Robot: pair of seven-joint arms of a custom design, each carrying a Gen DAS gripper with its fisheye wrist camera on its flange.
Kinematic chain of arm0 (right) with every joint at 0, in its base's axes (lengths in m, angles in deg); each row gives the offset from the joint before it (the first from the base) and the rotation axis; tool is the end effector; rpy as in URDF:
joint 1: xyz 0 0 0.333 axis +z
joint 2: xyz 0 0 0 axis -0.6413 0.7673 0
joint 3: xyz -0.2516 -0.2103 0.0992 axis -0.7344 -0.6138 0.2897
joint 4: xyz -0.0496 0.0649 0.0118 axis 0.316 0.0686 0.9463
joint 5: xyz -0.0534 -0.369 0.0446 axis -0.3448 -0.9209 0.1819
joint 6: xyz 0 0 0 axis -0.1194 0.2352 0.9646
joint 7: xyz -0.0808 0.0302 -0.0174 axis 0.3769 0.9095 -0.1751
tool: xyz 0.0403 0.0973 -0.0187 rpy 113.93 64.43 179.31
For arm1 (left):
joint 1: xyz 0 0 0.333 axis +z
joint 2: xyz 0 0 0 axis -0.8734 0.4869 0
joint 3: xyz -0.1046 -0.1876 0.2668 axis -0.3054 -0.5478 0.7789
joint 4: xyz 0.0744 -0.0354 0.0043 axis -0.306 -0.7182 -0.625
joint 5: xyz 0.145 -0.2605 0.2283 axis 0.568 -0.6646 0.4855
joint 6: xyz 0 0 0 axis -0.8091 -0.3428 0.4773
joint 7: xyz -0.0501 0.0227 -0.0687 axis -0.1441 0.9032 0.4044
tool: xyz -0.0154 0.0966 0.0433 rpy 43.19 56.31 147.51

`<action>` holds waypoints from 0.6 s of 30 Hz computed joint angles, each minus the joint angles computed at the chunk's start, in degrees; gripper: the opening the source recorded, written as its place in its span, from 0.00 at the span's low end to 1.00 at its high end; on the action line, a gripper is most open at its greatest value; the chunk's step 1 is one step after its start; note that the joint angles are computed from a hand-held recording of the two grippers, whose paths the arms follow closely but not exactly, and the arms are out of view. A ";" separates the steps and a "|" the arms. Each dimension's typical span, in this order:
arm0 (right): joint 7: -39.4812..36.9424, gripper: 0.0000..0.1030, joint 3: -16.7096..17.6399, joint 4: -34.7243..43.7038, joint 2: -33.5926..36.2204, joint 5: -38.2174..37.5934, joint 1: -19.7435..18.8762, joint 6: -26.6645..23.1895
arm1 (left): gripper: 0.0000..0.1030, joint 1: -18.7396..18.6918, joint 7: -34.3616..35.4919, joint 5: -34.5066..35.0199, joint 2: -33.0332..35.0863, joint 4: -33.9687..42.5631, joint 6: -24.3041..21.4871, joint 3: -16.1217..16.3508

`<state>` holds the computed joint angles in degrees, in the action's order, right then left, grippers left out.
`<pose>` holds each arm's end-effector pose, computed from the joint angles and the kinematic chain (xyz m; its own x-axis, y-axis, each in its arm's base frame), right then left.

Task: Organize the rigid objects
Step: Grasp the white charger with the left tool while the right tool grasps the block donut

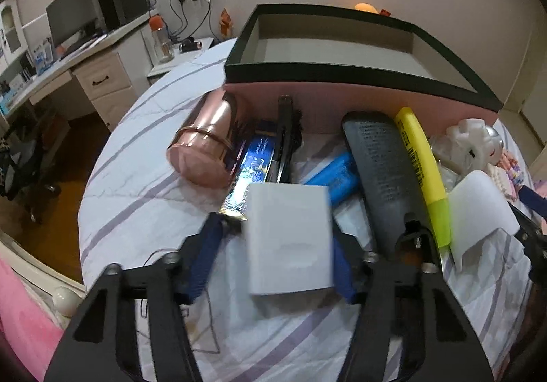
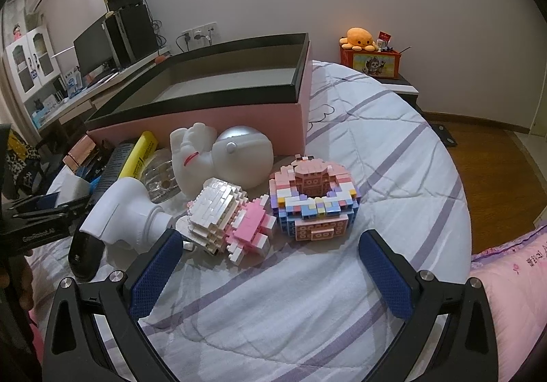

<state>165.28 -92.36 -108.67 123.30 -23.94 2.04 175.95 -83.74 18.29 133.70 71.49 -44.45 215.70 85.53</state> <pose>0.6517 0.4452 0.3138 0.3142 -0.9376 -0.1486 -0.7038 -0.1251 -0.6993 0.6284 -0.2924 0.3144 0.1780 -0.9837 -0.0274 -0.7808 -0.1242 -0.6123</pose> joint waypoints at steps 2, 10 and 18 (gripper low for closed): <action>0.08 1.00 -0.09 0.24 0.11 0.02 0.03 -0.37 | 0.42 0.00 -1.35 1.29 -1.00 -1.86 1.98 0.50; 2.10 1.00 -1.73 -0.42 -0.05 -0.46 1.21 0.07 | 0.40 0.30 -5.54 5.44 -5.13 -8.68 5.82 0.79; 3.69 1.00 -3.64 -2.08 -0.58 0.61 2.25 1.58 | 0.44 0.27 -12.52 12.80 -6.44 -10.96 6.56 0.89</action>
